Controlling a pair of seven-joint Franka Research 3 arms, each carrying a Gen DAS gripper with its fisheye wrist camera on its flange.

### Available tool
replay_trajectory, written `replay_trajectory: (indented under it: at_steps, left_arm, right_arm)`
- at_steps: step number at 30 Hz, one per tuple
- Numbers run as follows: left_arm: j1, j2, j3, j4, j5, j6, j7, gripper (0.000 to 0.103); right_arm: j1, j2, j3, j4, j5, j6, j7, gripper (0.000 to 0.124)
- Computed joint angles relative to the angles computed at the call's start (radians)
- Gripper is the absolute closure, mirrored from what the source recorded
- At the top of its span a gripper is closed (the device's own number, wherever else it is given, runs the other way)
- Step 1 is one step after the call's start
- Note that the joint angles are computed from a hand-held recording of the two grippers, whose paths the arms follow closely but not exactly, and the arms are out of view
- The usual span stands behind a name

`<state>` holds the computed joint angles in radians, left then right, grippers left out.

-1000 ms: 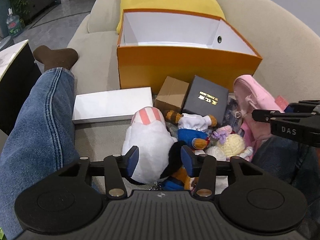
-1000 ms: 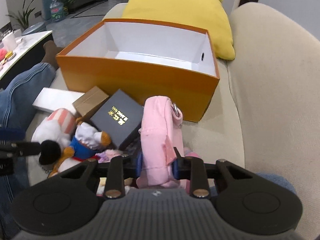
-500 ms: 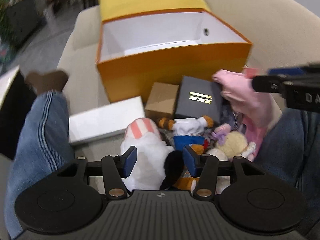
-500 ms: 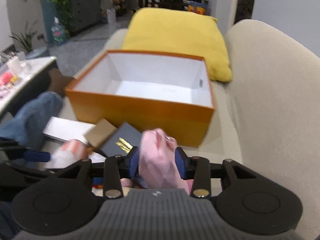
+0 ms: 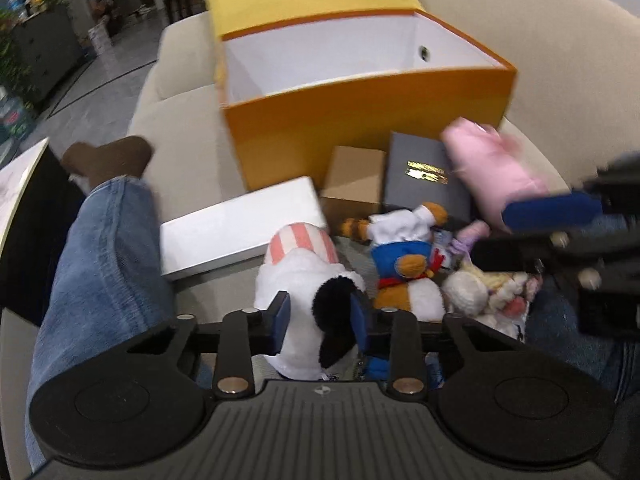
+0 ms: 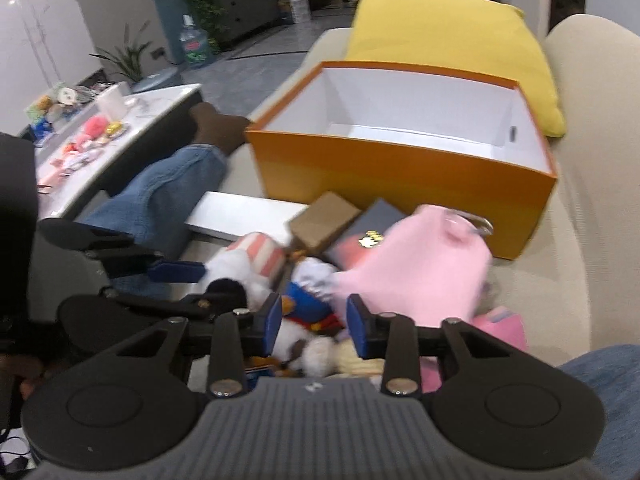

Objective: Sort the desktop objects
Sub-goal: 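Grasp the white plush dog with the left tool while the right tool grasps the sailor duck plush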

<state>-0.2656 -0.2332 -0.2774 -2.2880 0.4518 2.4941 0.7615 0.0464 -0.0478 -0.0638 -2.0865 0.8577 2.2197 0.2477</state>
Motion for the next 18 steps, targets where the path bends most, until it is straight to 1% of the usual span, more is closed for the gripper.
replay_trajectory:
  at_steps: [3, 5, 8, 10, 11, 14, 16, 18]
  left_arm:
    - [0.01, -0.037, 0.004, -0.026, 0.009, -0.01, -0.023, 0.07]
    - [0.018, -0.058, 0.006, -0.042, 0.01, -0.019, -0.035, 0.07]
    - [0.019, -0.081, 0.027, -0.068, -0.028, -0.008, -0.02, 0.071]
    - [0.019, -0.088, 0.037, -0.08, -0.056, -0.005, 0.002, 0.071]
    - [0.017, -0.088, 0.043, -0.085, -0.07, 0.001, 0.019, 0.071]
    - [0.006, -0.097, 0.074, -0.112, -0.143, 0.059, 0.084, 0.071]
    - [0.0, -0.094, 0.095, -0.119, -0.198, 0.086, 0.138, 0.071]
    - [0.002, -0.082, 0.106, -0.111, -0.231, 0.094, 0.193, 0.066]
  right_arm:
    - [0.004, -0.008, 0.002, -0.008, -0.009, -0.047, -0.032, 0.087]
    - [0.014, 0.0, 0.014, -0.014, -0.053, -0.038, 0.005, 0.087]
    - [0.025, 0.036, 0.025, 0.005, -0.078, -0.055, 0.057, 0.088]
    - [0.034, 0.054, 0.035, 0.014, -0.071, -0.059, 0.055, 0.099]
    - [0.04, 0.062, 0.042, 0.016, -0.068, -0.05, 0.049, 0.101]
    - [0.062, 0.095, 0.062, 0.029, -0.087, -0.017, 0.052, 0.105]
    - [0.07, 0.121, 0.071, 0.047, -0.102, -0.011, 0.069, 0.105]
    - [0.077, 0.138, 0.077, 0.06, -0.124, 0.002, 0.097, 0.105]
